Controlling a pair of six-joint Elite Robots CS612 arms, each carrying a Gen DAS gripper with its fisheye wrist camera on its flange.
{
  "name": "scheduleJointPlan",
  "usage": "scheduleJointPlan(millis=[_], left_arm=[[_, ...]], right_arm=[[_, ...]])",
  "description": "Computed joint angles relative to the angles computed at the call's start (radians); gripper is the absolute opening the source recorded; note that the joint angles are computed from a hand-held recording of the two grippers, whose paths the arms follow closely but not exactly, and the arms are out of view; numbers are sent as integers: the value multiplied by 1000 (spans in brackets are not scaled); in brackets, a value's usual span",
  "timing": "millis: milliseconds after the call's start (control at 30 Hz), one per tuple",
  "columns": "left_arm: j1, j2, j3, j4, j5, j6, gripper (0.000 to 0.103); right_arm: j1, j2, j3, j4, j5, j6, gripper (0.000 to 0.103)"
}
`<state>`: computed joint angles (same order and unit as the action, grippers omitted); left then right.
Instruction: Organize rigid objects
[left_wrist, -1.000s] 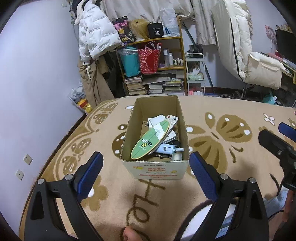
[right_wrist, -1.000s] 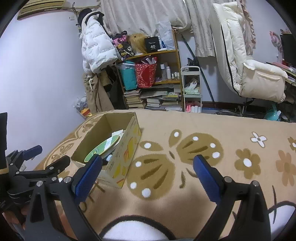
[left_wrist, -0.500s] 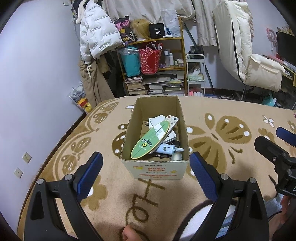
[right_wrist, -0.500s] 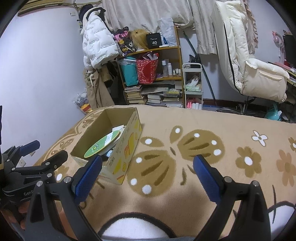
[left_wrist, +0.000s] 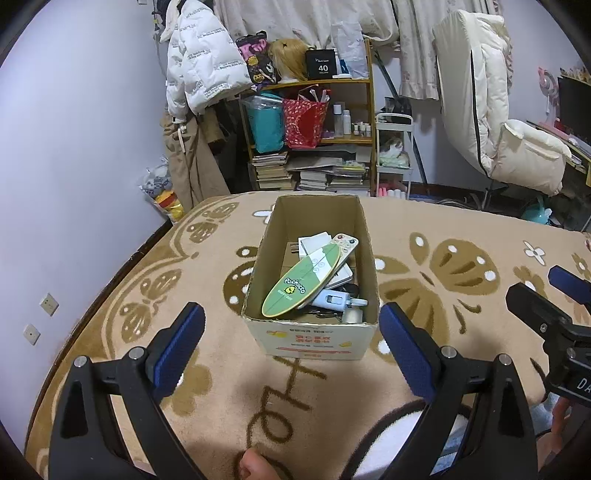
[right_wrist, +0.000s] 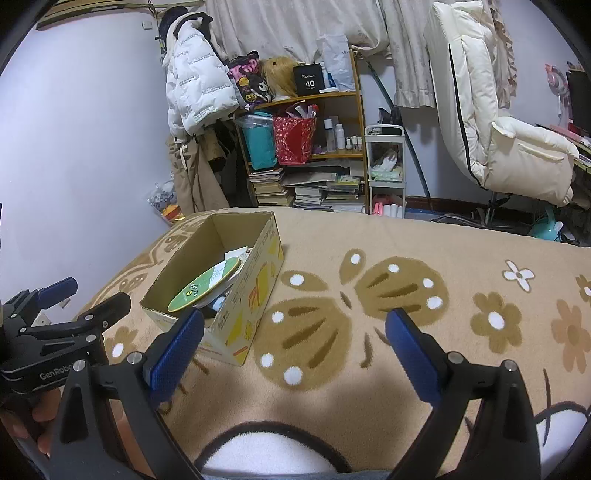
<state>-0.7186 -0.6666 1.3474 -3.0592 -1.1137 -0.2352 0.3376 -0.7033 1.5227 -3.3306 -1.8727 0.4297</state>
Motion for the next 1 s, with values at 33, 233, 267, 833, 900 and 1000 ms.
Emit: scheduleJointPlan(millis=[33,233,267,833,900,1000], left_arm=[[0,0,1,-3,0,0,95],[-1,0,2,-5,4,-1,95],[-1,0,2,-4,6,-1,95],[-1,1,2,-5,5,3,95],[0,2,2,0,5,2,95],[1,2,2,1,2,3,95]], right_arm=[[0,0,0,-2,-1,-1,103],[-2,-2,9,-14,3,-10,103],[-2,-1,7,-14,2,-11,103],[-2,-1,7,-11,2,-11,103],[-2,-1,6,-11,2,-12,103],[-2,-2,7,-10,3,-12,103]])
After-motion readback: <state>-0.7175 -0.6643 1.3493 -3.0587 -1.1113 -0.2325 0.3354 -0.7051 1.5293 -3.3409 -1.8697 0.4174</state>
